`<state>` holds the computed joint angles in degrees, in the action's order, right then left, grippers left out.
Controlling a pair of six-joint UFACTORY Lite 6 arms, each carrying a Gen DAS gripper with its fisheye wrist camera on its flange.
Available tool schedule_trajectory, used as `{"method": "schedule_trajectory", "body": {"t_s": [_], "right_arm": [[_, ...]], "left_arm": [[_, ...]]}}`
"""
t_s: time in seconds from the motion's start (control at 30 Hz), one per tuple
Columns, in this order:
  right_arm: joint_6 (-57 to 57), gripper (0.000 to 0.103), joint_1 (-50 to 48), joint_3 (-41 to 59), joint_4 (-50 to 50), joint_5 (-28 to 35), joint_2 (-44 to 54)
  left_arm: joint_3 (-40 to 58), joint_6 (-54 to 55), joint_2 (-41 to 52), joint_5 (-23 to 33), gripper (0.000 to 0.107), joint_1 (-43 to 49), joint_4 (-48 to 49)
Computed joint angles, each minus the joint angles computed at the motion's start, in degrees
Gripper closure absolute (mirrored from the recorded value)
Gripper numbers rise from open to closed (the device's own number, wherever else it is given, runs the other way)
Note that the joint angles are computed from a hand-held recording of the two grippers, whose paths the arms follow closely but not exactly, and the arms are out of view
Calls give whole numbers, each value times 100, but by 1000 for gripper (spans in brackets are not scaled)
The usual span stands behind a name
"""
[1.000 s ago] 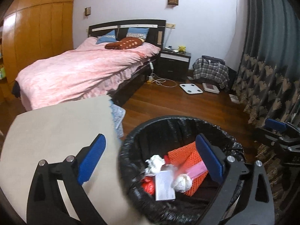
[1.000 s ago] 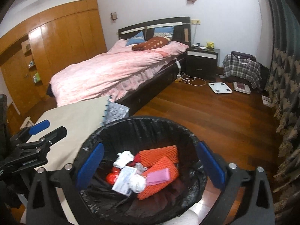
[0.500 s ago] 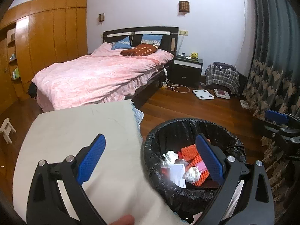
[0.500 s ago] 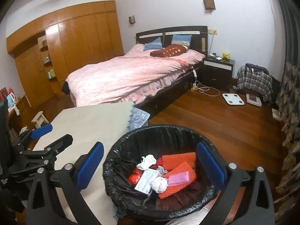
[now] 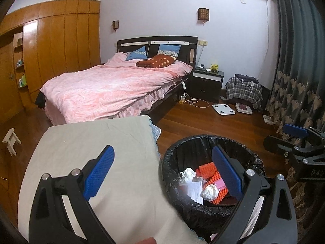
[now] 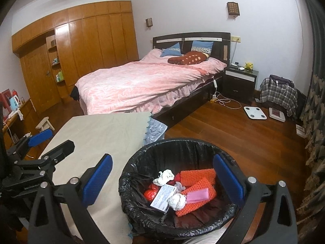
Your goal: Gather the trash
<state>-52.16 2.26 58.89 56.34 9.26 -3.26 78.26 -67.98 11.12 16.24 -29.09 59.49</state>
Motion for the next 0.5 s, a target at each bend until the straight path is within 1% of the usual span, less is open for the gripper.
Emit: {"method": "schedule_trajectory", "body": {"t_s": [0.27,0.47,0.5], "right_arm": [[269,6,34,35,-256,-18,9],[187,6,30,22,-176,-27,4],[328,6,37,33,-309,-19,-5]], "left_arm": [[-12,53,-30,13,13,17,-30],[-12,33,-30,16,13,16,-5],[-12,32,-35,22,13,16,2]]}}
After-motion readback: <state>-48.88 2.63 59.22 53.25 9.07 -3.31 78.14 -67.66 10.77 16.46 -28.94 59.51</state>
